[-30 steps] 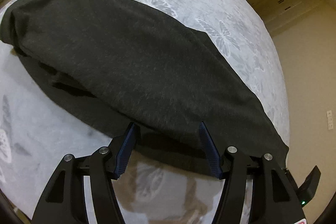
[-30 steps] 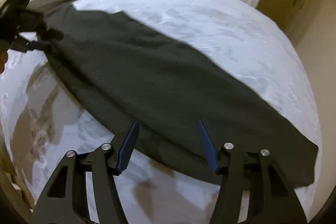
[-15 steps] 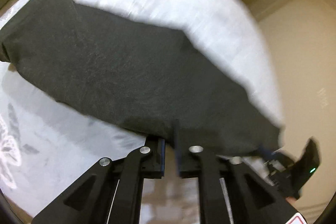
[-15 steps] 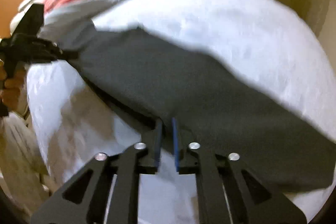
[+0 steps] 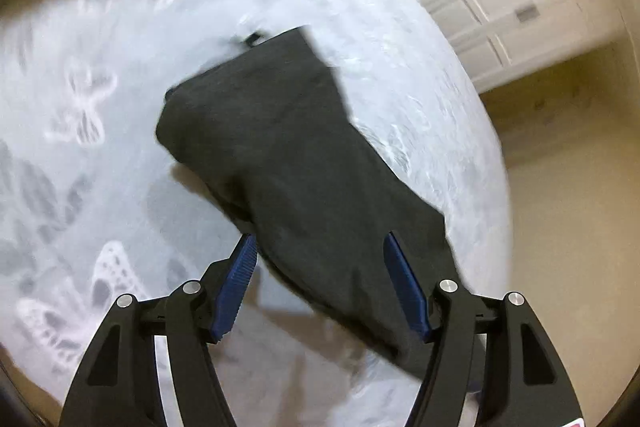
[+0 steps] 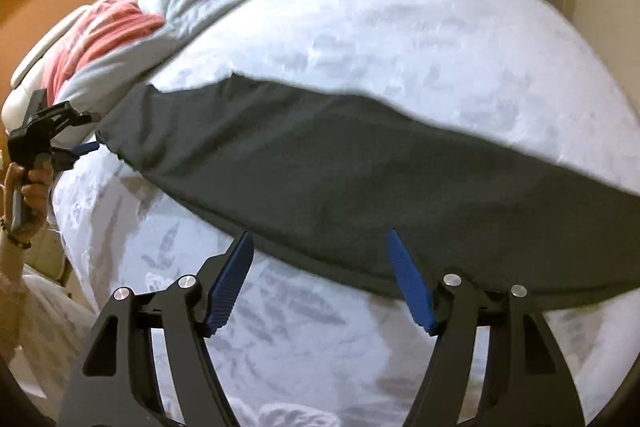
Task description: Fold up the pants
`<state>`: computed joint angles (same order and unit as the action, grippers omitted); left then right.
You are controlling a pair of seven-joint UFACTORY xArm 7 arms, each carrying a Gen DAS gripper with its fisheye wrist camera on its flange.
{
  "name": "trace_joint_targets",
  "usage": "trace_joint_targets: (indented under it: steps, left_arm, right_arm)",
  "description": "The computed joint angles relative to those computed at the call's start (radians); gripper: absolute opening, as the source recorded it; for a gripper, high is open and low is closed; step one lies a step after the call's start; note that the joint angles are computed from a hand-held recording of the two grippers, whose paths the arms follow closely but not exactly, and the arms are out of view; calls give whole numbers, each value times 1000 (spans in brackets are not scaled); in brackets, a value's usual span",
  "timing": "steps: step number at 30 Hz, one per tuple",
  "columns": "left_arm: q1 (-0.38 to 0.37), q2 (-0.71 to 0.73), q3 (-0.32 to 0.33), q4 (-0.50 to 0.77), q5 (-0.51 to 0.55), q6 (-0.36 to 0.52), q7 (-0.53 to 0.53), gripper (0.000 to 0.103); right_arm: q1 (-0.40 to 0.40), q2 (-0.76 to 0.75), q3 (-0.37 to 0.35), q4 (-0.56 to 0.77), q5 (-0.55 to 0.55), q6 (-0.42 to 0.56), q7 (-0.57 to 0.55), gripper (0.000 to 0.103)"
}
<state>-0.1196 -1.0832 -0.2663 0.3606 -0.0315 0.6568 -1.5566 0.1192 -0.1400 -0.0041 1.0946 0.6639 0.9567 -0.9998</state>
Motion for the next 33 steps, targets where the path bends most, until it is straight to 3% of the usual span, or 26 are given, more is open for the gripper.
trace_joint_targets:
  steps: [3, 5, 6, 8, 11, 13, 15, 16, 17, 19, 20, 21, 23, 25, 30, 33]
  left_arm:
    - [-4, -37, 71, -97, -41, -143, 5, 63]
    - [17, -43, 80, -106, -40, -162, 19, 58]
    - [24, -31, 87, -108, -41, -180, 28, 50]
    - [24, 23, 100, -89, -44, -212, 60, 1]
    - [84, -16, 54, -53, 17, -177, 100, 1]
    - [124, -30, 0, 16, 91, -217, 152, 1]
    - [159, -14, -58, 92, 145, -98, 199, 2]
    - [153, 21, -59, 106, 124, -1, 202, 2]
    - [113, 60, -17, 81, 79, 55, 188, 2]
    - [53, 71, 52, 3, -14, 77, 151, 2]
    - [28, 42, 78, -50, -50, 36, 138, 4]
    - [33, 14, 76, -62, -61, 36, 147, 6]
    - [47, -16, 55, -30, -15, 118, 132, 16]
    - [76, -47, 12, -2, 21, 193, 98, 57]
    - [109, -40, 21, -40, 29, 122, 22, 64]
    - [126, -1, 28, -53, 22, 90, -19, 65]
  right_arm:
    - [10, 14, 22, -11, -38, -36, 45, 67]
    - [15, 20, 25, -18, -38, -39, 58, 67]
    - [16, 21, 24, -22, -40, -44, 57, 67]
    - [20, 16, 29, -38, -53, -66, 58, 67]
    - [23, 12, 25, -44, -42, -96, 49, 67]
    - [24, 2, 7, -39, 28, -95, 19, 67]
    - [20, 7, -1, -25, 58, -92, -1, 67]
    - [17, 14, 3, -20, 44, -106, 9, 67]
    - [14, 27, 11, -15, 10, -128, 34, 67]
    - [7, 51, 21, -5, -51, -147, 90, 67]
    - [3, 64, 24, 5, -81, -142, 122, 67]
    - [0, 69, 25, 8, -88, -138, 134, 67]
    - [-1, 61, 27, 4, -84, -134, 123, 67]
    - [1, 50, 26, 0, -74, -134, 104, 67]
    - [-16, 66, 10, 41, -70, -166, 116, 68]
    - [-66, 129, -19, 135, -72, -206, 181, 75]
